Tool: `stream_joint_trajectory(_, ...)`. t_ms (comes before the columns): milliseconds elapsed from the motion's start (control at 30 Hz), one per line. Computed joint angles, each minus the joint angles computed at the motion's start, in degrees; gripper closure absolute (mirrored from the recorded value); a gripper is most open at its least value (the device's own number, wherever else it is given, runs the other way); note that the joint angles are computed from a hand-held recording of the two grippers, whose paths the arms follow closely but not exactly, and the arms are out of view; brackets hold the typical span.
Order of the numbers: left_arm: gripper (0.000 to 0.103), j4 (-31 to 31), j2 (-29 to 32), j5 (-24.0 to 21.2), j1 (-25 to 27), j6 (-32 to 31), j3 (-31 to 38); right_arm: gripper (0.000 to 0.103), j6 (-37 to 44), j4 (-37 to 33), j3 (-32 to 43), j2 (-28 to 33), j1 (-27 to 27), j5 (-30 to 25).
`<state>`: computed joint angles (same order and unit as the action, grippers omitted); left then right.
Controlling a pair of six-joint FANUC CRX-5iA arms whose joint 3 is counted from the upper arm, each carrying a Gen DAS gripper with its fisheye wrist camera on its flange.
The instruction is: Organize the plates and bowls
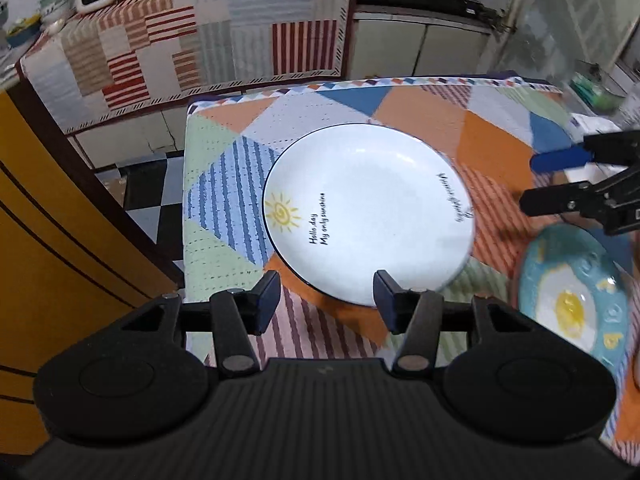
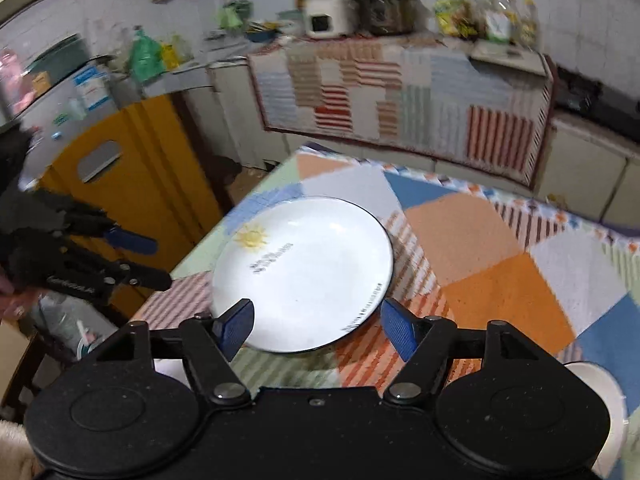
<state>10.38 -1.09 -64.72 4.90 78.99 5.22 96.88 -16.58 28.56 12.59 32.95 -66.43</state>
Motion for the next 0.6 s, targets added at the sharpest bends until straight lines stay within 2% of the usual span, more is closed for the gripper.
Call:
stream_joint_trajectory(167,0.053,-0.9,1.6,5.7,0.1,2.3,-3.2,0.029,-6.9,0.3,0.2,3.9,-0.3,1.3)
stream_joint_trajectory(333,0.055,2.9,1.9,13.0,2.4,4.0,-7.6,0.032,-11.9,-0.6,0.8,6.6,-0.2,1.3)
stream_joint_trajectory(467,0.057,3.7,2.9,14.5,3.5,4.5,-8.1,0.034,-13.8,-0.5,1.5,8.3,0.1,1.4)
stream_joint_trajectory(600,0.063,7.2,3.4,15.1,4.6,1.6,-9.5,0.046,-13.5,-2.0,-0.1,7.9,-0.3,4.5)
